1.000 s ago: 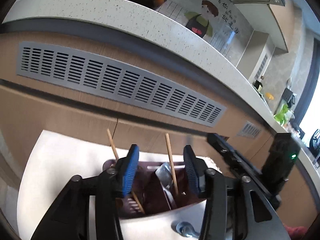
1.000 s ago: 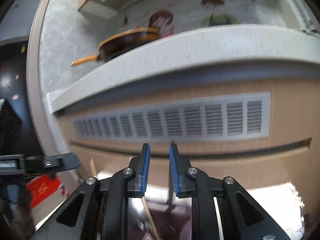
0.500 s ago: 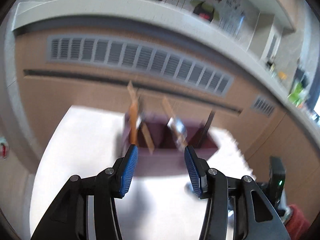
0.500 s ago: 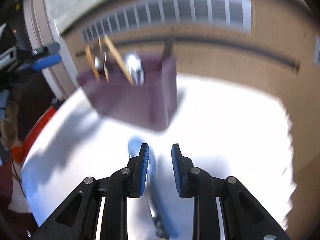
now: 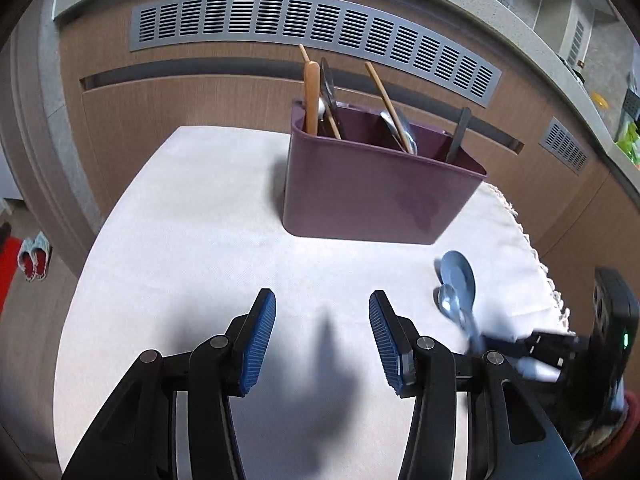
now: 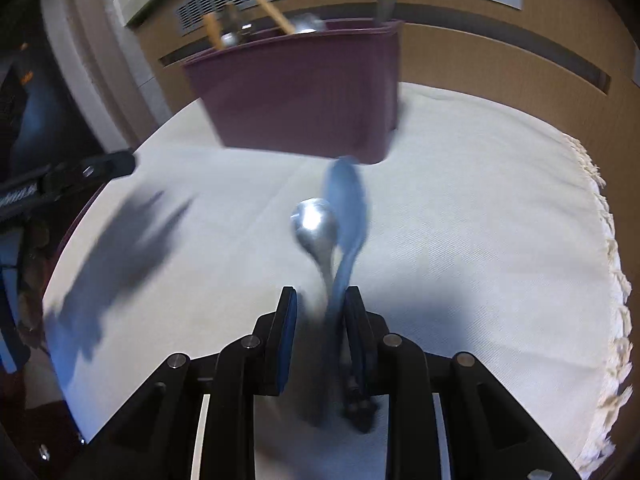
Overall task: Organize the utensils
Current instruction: 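Grasp the blue plastic spoon with the right tool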
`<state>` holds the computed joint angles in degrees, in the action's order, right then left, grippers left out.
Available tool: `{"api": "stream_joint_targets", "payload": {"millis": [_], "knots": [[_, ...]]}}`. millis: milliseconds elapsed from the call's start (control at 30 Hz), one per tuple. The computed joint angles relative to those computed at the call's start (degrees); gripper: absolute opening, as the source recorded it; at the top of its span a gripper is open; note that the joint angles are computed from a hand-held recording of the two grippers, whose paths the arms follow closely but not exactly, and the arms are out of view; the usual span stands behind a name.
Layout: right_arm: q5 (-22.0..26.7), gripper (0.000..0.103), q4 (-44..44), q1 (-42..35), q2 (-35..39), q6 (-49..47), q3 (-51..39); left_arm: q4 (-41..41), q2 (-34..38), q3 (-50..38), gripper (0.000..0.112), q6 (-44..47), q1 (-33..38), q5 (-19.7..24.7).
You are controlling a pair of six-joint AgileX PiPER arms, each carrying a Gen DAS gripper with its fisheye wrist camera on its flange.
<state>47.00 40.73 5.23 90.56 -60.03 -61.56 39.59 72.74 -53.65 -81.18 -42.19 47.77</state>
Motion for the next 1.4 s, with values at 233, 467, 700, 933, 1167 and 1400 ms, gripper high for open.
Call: {"api": "stream_joint_targets", "payload": {"millis": [233, 467, 700, 933, 1167, 1400], "knots": [[5.7, 0.023, 3.9, -2.4, -8.2, -9.0, 8.9, 1.6, 0.0, 0.9, 0.05, -3.9, -4.7, 2.9], [-1.5, 0.023, 6.3, -6.3, -5.7, 0.4, 5.6, -1.7, -0.9, 6.2, 0.05, -5.7, -5.1, 0.2], [-1.5, 0.024, 2.3, -3.5, 5.5, 22.5, -5.8, -1.8, -2.3, 8.6, 0.05, -6.7, -4.3, -1.1], [-10.9, 0.018, -12.1, 6.5, 4.6, 31.4, -5.7, -3.6, 0.6, 6.8, 0.05, -4.9, -4.8, -2.5], [-6.1, 0.011, -7.8, -2.0, 1.2, 17.0, -2.0, -10.2, 10.7, -3.9, 0.05, 5.5, -5.2, -6.9], [-1.2, 0.012, -2.2, -17.7, -1.9, 0.6, 1.3, -17.9, 28.2, -26.4, 0.049, 13.9, -5.0, 0.4]]}}
